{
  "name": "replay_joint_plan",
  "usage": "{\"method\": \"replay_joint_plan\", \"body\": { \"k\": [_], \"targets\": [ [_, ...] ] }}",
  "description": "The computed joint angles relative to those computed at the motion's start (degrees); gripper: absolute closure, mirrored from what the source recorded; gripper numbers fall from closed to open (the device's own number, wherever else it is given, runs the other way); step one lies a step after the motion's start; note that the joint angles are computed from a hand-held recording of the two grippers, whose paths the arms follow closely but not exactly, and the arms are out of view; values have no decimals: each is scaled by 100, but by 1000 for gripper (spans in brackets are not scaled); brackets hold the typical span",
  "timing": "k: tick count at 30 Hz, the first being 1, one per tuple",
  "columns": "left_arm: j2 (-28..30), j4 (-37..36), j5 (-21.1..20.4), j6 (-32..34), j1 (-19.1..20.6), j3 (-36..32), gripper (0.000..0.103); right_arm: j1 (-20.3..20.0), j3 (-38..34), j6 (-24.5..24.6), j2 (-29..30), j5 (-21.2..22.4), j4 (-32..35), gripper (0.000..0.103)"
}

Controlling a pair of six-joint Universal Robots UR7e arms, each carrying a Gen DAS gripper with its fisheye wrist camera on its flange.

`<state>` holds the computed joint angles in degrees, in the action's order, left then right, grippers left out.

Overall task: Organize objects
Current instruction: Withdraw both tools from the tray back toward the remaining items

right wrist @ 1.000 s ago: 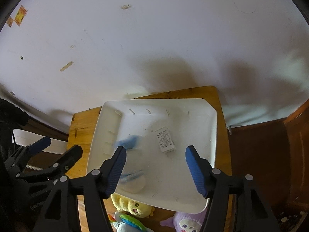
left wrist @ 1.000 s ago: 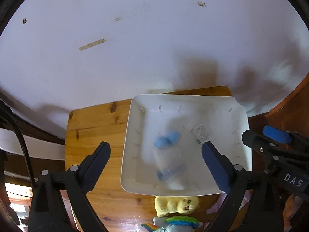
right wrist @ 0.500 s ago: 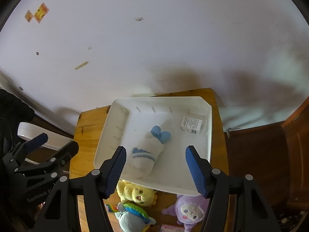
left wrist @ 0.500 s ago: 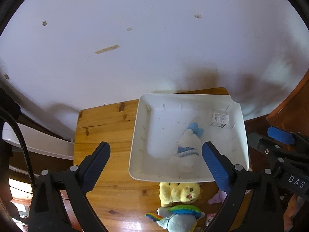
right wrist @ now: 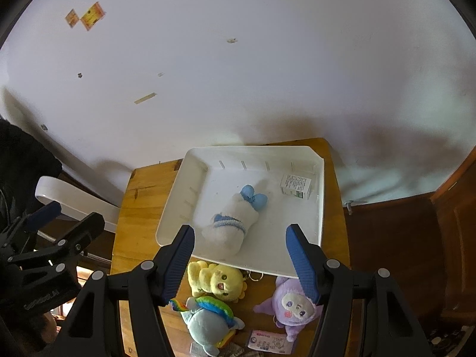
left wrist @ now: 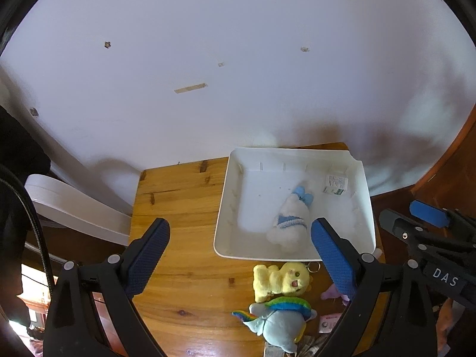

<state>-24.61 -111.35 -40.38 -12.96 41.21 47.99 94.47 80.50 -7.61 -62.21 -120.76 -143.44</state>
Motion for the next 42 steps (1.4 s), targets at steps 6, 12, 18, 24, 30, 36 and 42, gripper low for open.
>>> {"method": "replay_joint_plan", "body": {
  "k": [6, 12, 18, 24, 30, 36, 42],
  "targets": [
    [-296, -268, 11, 27, -102, 463, 6, 125, 391, -100, -227, -127, -331, 31],
    [-678, -754, -46, 225, -203, 1030, 6, 312, 818, -88, -465, -337, -677, 31],
    [-1074, -1130, -136, 496, -255, 1621, 6, 543, 1396, 125, -774, -605, -1000, 31],
    [-1506, -1235, -325, 903, -223, 2217, 6, 819, 2097, 646, -1093, -1133, -1246, 28],
    [-1838, -1258, -646, 1107, -139, 2688, 6, 972, 2827, 1306, -1403, -1598, -1378, 27],
    [-2073, -1055, -1172, 1320, -40, 3226, 6, 864, 3701, 1934, -1770, -1644, -1566, 27],
    [-2117, -766, -1662, 1666, 18, 3730, 6, 409, 4575, 2500, -2068, -1151, -1704, 27]
  ]
}}
